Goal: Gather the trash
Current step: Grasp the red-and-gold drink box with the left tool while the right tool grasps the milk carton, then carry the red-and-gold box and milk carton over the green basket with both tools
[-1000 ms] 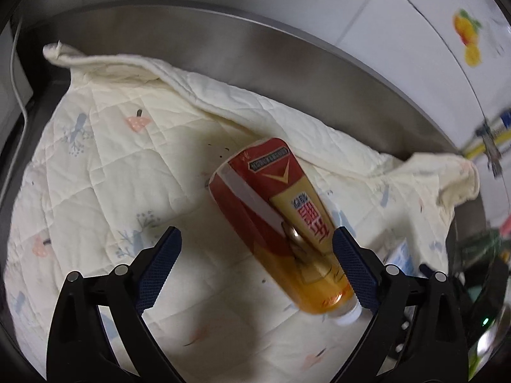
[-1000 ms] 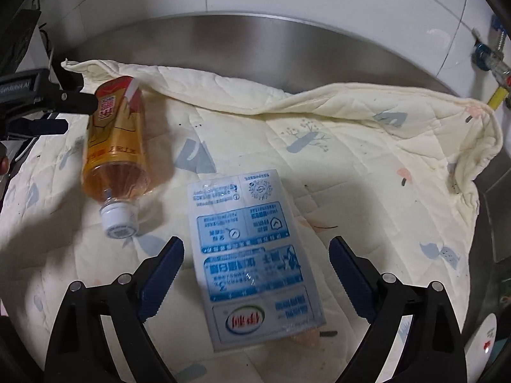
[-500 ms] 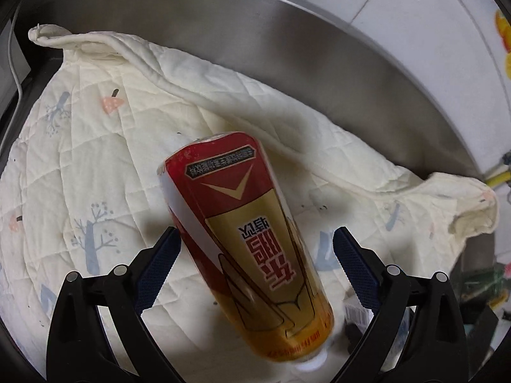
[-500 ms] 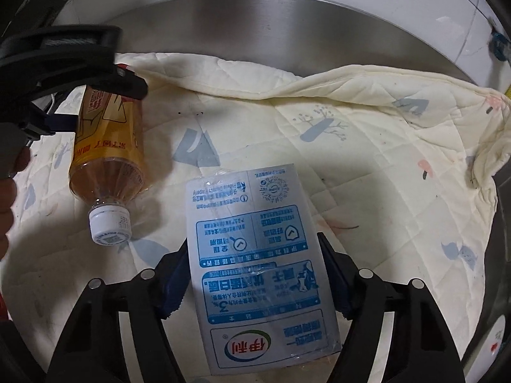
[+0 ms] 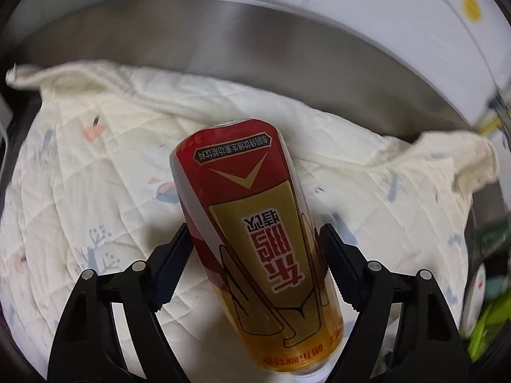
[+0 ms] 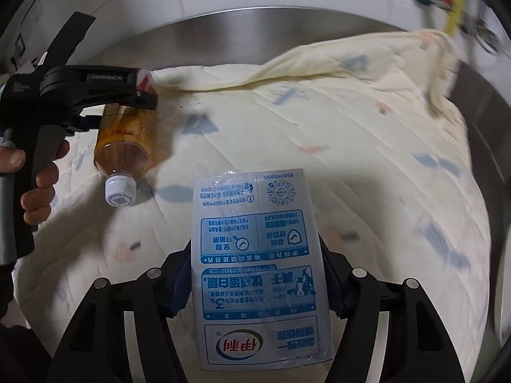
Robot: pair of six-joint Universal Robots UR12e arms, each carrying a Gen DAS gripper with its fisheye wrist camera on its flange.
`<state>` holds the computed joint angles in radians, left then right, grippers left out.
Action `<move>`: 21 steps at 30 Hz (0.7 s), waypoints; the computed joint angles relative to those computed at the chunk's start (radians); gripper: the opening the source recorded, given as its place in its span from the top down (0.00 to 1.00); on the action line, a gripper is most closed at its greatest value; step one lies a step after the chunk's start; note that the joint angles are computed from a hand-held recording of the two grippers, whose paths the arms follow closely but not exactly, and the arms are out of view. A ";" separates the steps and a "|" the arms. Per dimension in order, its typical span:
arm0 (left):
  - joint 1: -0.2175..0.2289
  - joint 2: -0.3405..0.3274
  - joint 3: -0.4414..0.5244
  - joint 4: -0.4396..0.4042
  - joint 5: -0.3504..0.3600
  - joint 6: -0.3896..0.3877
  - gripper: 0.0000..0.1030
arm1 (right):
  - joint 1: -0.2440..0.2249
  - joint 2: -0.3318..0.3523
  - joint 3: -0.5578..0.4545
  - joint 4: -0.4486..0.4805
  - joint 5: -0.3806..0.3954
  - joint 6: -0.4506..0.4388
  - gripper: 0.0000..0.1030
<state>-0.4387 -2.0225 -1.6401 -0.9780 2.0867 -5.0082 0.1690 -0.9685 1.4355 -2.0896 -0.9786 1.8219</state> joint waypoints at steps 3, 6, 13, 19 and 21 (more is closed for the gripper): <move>-0.013 -0.010 0.021 0.006 0.026 0.101 0.29 | -0.024 -0.014 0.024 -0.009 0.010 0.038 0.38; -0.023 -0.020 0.042 0.008 0.049 0.196 0.30 | -0.051 -0.031 0.057 -0.049 0.034 0.073 0.38; -0.024 -0.022 0.027 0.103 0.052 0.363 0.31 | -0.103 -0.057 0.111 -0.148 0.054 0.177 0.38; -0.037 -0.020 -0.008 0.235 0.061 0.471 0.32 | -0.142 -0.102 0.183 -0.247 0.083 0.305 0.38; -0.039 -0.025 -0.011 0.289 0.048 0.501 0.32 | -0.153 -0.125 0.221 -0.292 0.087 0.365 0.38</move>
<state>-0.4776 -2.0479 -1.6515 -0.6895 2.1350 -4.5068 0.0159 -1.0939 1.6566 -2.3815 -0.8918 2.1874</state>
